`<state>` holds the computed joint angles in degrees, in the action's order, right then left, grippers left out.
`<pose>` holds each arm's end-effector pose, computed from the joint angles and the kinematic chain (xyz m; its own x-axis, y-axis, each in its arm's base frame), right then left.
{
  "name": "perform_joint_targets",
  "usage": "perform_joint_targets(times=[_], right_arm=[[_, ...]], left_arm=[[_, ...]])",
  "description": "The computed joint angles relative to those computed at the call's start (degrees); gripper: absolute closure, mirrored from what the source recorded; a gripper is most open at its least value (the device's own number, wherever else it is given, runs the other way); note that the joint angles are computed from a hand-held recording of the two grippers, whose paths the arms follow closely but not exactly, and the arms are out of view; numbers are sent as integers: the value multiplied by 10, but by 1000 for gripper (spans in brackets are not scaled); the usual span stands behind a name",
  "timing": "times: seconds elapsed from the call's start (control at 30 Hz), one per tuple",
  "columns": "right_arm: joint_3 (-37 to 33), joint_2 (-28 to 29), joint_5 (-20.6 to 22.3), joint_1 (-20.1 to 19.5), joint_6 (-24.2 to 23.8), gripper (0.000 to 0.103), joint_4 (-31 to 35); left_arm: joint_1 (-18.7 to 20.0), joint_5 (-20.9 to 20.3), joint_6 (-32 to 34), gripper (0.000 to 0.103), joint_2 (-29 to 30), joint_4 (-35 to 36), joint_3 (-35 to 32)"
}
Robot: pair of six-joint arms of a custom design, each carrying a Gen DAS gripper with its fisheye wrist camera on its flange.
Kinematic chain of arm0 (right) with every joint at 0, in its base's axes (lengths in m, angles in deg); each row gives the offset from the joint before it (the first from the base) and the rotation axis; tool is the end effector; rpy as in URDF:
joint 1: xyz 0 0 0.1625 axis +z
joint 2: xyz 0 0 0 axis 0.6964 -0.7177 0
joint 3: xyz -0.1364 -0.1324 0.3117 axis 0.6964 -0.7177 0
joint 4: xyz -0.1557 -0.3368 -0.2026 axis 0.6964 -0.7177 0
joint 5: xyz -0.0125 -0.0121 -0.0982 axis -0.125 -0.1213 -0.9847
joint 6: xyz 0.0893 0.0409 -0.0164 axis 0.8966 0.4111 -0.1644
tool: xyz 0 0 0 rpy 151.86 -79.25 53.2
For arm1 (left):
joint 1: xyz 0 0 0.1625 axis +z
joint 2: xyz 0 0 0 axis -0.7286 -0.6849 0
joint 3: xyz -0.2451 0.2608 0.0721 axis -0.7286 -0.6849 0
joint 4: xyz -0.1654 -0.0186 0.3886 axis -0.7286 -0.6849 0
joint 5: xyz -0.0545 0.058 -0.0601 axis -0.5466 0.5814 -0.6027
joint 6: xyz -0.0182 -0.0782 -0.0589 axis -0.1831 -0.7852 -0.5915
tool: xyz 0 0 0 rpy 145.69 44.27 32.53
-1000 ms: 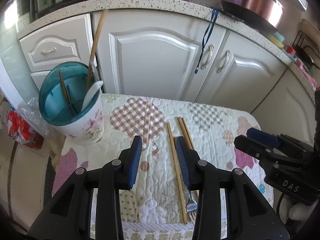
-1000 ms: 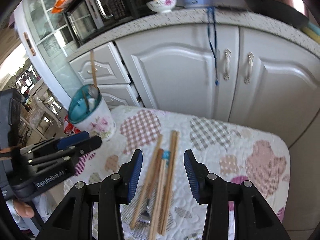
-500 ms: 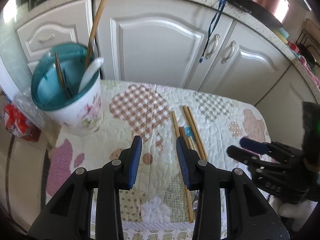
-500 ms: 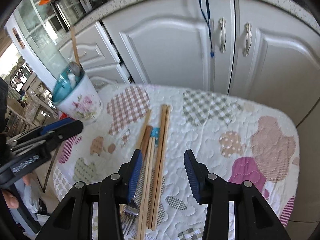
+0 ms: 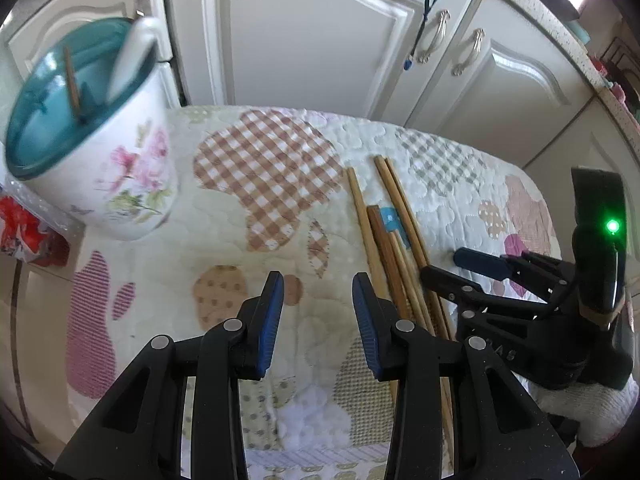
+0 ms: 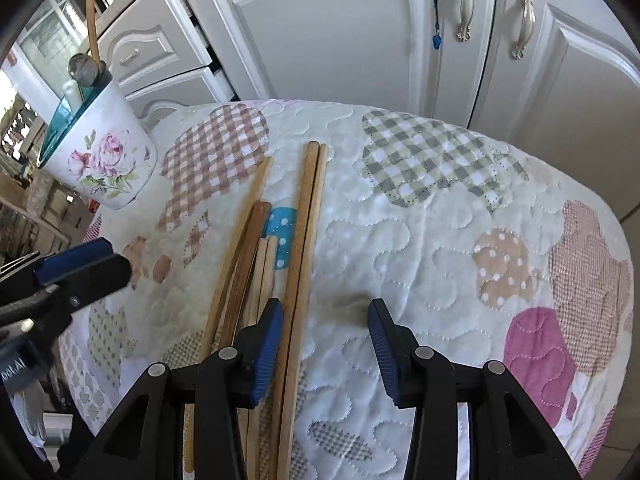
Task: Organize utensils
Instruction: 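Move both tools back down to the chopsticks lying on the quilt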
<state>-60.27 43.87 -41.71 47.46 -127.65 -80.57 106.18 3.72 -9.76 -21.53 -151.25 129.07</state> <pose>0.1193 -0.8618 0.1001 -0.6989 -0.5408 0.4681 -0.6093 0.7929 0.0064 -0.2075 -0.7532 0.0914 -0.8040 -0.1533 -0.5745 0.1437 0.8875 -0.4379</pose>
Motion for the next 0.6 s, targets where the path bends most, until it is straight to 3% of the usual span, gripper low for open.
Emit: perform_joint_targets(times=[0.1,0.33,0.43,0.6], right_arm=[[-9,9,-14,4,-23,62,-5],[-22,2,-37,-7,-1,62,-18],[-33,-7,-3,-14,28,62,14],[-25,-16,19,-12,16,62,27]], left_arm=[[3,-8,3,68,17,19,-26],[11,-21,18,68,45,40,-67],[16,-31,22,68,61,58,-92],[24,-46,33,68,82,76,-122]])
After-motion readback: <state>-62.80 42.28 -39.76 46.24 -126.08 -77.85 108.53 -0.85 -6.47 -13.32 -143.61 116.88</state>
